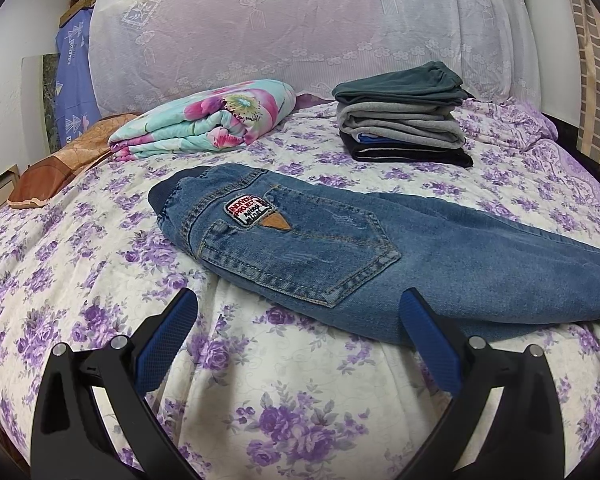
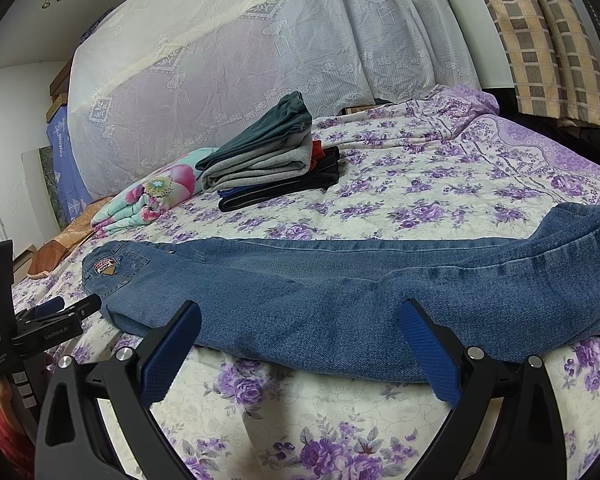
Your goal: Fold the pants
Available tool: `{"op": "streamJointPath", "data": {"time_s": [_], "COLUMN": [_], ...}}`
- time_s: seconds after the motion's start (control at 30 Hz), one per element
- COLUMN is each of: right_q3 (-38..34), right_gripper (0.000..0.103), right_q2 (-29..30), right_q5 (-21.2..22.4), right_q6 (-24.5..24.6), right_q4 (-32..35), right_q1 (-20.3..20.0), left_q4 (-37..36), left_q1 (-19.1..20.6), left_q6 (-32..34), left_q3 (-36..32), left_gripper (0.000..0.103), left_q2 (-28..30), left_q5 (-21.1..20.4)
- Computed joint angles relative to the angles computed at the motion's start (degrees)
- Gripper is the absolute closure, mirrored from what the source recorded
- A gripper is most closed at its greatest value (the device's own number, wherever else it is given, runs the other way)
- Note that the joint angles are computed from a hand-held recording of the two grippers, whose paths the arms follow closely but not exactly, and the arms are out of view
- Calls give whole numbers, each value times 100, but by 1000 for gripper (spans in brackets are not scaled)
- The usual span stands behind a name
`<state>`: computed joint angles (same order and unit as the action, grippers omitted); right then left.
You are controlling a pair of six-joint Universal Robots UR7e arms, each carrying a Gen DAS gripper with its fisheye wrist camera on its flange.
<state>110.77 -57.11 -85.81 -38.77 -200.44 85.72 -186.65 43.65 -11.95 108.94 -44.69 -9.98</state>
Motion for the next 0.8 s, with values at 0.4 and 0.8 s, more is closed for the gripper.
{"op": "streamJointPath", "data": {"time_s": [0.4,0.8], "right_q3": [29,-13], "right_gripper": [3,3], "right_q2": [7,3], "right_q5": [4,7], "right_q6": [2,0], "right_q4": [-34,16], "right_q1": [-2,-11], "left_q4": [-59,-104], "left_q1": [4,5], "left_q6": [45,73], "left_q3": [4,11], "left_gripper": [4,4], "left_q2": [6,12], "left_q5": [-5,-11]}}
